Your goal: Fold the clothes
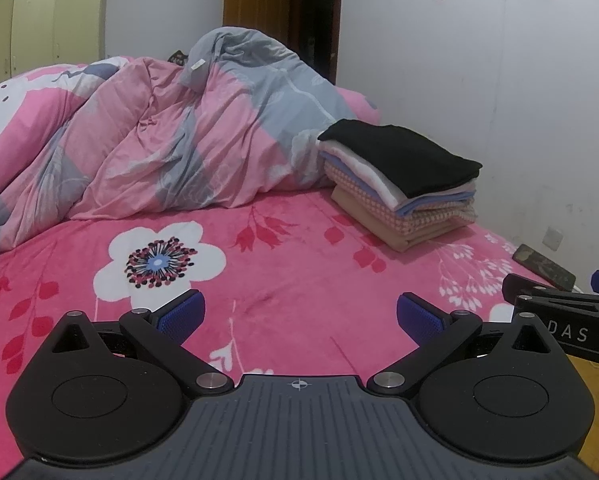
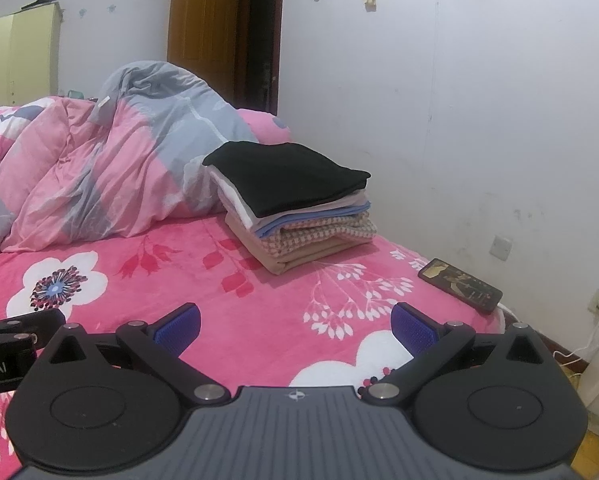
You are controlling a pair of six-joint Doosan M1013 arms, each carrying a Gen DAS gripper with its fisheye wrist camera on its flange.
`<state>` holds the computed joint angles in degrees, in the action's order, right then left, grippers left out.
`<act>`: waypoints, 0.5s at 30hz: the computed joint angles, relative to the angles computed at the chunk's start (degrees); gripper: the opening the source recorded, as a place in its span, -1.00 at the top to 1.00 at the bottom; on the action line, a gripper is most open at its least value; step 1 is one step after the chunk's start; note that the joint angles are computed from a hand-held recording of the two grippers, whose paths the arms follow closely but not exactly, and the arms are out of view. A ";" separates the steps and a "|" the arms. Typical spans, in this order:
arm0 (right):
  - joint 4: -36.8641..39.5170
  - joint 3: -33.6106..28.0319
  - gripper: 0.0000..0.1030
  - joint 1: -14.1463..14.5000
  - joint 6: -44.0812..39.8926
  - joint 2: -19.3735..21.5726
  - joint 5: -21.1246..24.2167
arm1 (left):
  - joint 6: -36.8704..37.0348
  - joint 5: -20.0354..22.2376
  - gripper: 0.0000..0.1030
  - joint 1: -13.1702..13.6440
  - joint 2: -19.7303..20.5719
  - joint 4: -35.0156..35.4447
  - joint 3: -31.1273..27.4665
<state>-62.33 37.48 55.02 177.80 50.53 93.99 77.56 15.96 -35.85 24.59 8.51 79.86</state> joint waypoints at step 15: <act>0.05 -0.74 -1.00 0.07 0.06 0.41 0.27 | -1.94 0.10 -1.00 0.00 0.00 2.19 -0.01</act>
